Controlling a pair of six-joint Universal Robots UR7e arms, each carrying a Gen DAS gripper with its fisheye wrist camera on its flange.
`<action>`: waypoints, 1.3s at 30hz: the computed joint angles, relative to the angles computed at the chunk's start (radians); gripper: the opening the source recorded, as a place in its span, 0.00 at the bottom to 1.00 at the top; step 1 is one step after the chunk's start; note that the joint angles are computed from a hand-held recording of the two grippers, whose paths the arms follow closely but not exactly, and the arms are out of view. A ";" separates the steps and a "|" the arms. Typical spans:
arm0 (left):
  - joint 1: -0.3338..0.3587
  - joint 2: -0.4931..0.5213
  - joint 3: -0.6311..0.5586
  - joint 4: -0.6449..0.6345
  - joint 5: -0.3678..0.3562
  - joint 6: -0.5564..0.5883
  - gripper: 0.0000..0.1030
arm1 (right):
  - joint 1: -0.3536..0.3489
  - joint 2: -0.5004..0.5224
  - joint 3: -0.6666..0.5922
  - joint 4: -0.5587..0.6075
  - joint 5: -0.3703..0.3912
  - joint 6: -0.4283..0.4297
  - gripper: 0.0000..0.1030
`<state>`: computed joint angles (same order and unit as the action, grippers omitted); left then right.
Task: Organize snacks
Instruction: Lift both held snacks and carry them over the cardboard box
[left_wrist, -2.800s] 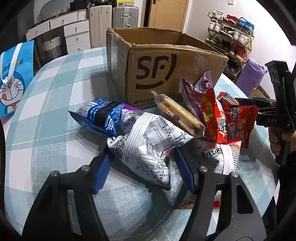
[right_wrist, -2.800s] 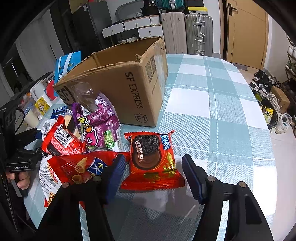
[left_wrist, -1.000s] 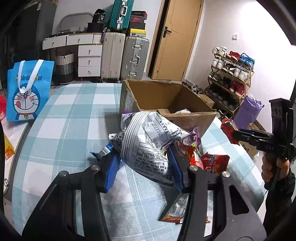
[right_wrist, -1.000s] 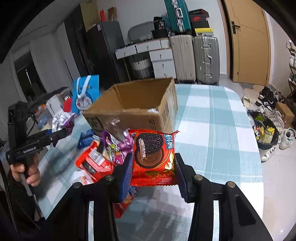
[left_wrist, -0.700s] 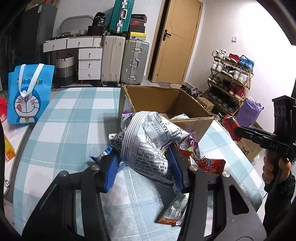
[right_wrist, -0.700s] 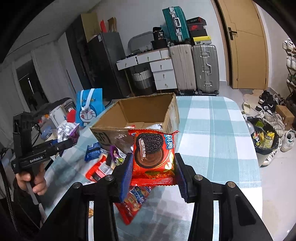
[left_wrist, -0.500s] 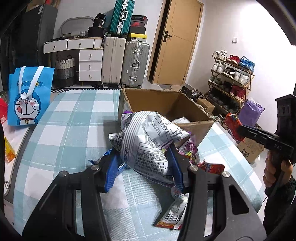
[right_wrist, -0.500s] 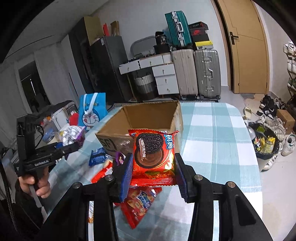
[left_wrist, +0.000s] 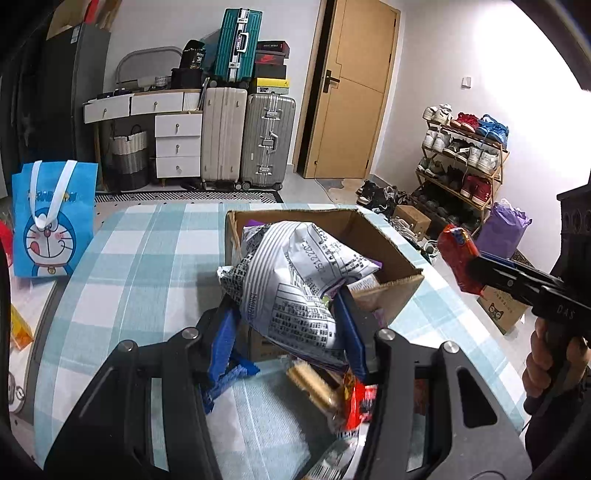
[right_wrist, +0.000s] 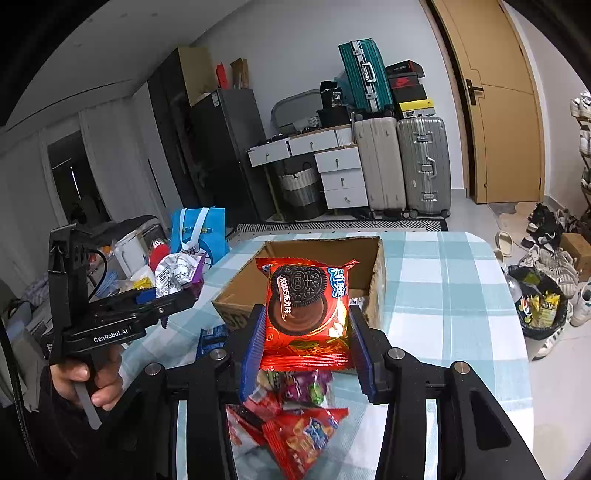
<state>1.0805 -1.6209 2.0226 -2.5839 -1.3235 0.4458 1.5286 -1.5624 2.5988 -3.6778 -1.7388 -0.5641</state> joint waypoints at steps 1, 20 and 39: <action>-0.004 0.004 -0.001 -0.004 0.003 -0.003 0.46 | 0.002 0.010 -0.008 -0.006 0.001 0.008 0.42; -0.030 0.170 -0.069 -0.083 0.068 -0.028 0.46 | 0.013 0.131 -0.151 0.048 -0.001 0.090 0.42; -0.003 0.320 -0.098 -0.172 0.073 0.017 0.46 | -0.025 0.255 -0.259 0.087 -0.006 0.125 0.42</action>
